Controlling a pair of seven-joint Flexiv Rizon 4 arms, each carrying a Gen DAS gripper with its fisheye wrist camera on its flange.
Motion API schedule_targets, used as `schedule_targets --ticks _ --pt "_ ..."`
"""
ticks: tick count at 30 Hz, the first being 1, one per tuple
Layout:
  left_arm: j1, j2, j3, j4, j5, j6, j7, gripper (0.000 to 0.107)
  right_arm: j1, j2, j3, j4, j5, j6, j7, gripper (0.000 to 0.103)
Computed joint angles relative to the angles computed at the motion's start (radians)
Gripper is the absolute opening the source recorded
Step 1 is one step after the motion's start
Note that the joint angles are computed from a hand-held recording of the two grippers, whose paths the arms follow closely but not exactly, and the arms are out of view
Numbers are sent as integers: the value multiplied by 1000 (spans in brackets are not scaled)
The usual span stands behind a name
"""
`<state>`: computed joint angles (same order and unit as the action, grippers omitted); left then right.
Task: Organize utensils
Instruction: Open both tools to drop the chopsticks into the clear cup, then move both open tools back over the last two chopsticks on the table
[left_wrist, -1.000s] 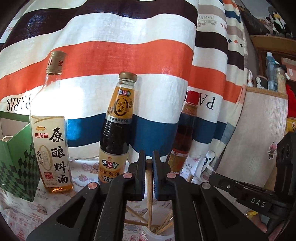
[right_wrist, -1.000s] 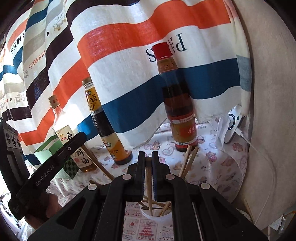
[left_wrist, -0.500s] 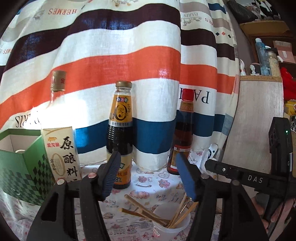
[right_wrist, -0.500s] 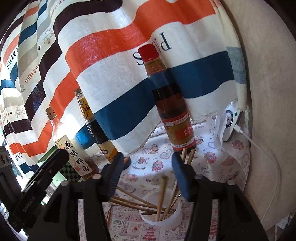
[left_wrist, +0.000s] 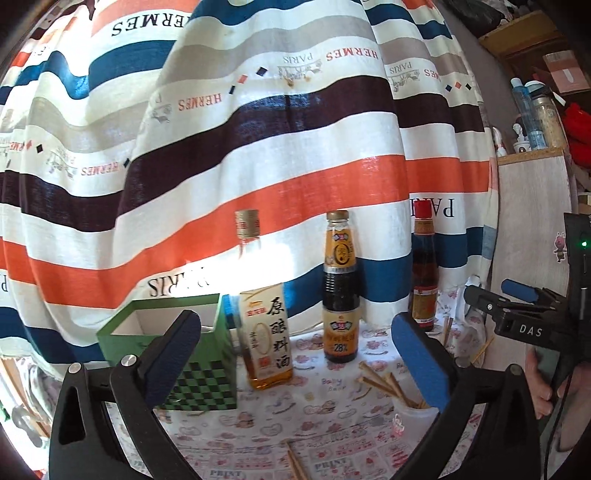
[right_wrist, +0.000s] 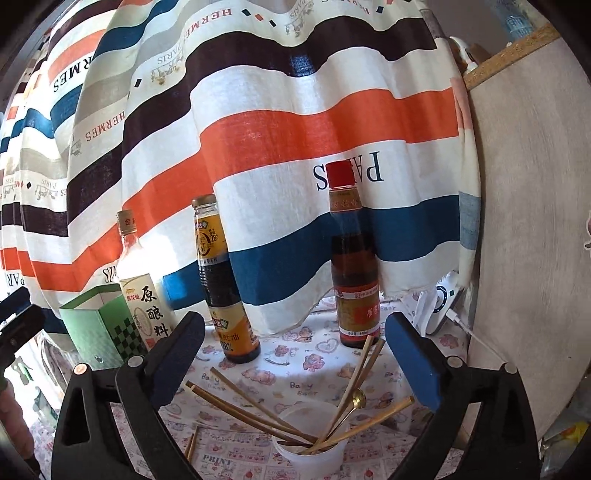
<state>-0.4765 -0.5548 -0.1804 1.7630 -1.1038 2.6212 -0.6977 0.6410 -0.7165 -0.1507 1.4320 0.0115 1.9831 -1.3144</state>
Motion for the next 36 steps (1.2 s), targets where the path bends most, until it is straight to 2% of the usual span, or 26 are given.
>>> schedule_targets --ticks 4,7,9,11,12,16,18,20,23,24,25,27,29,33,35,36 --pt "-4 73 9 119 3 28 -47 102 -86 33 129 48 -74 33 29 103" --pt "-14 101 14 170 -4 52 -51 102 -135 51 186 90 -154 62 30 103" --pt "-20 110 14 191 -17 67 -48 102 -103 62 146 109 -133 67 8 103" --pt "-22 115 11 211 -24 77 -55 102 -17 76 49 122 -17 43 -15 103" --pt "-22 118 10 223 -21 76 -66 102 -6 79 39 128 6 42 -13 103" --pt "-33 98 6 246 -53 101 -76 102 -38 98 86 160 12 23 16 103" --pt "-25 92 11 293 -8 112 -149 102 -43 110 97 191 8 25 24 103" --pt "-12 101 7 348 9 91 -243 102 -7 121 66 229 44 50 13 103" --pt "30 119 16 454 98 53 -519 102 83 126 -5 274 164 104 -26 103" --pt "34 113 26 468 118 51 -562 102 87 127 3 287 179 123 -38 103" --pt "17 88 36 459 83 77 -555 102 77 125 26 301 179 146 -45 103" --pt "-27 22 43 405 -46 158 -472 102 58 116 69 319 177 182 -56 103" --pt "-25 -15 37 398 -57 188 -459 102 38 95 107 322 166 217 -61 103" --pt "-7 -38 24 412 -24 155 -457 102 75 60 90 307 205 210 -116 103" --pt "5 -34 13 419 -15 108 -474 102 79 46 92 303 205 214 -132 103" --pt "15 -30 12 427 10 77 -497 102 105 39 68 297 242 215 -151 103"
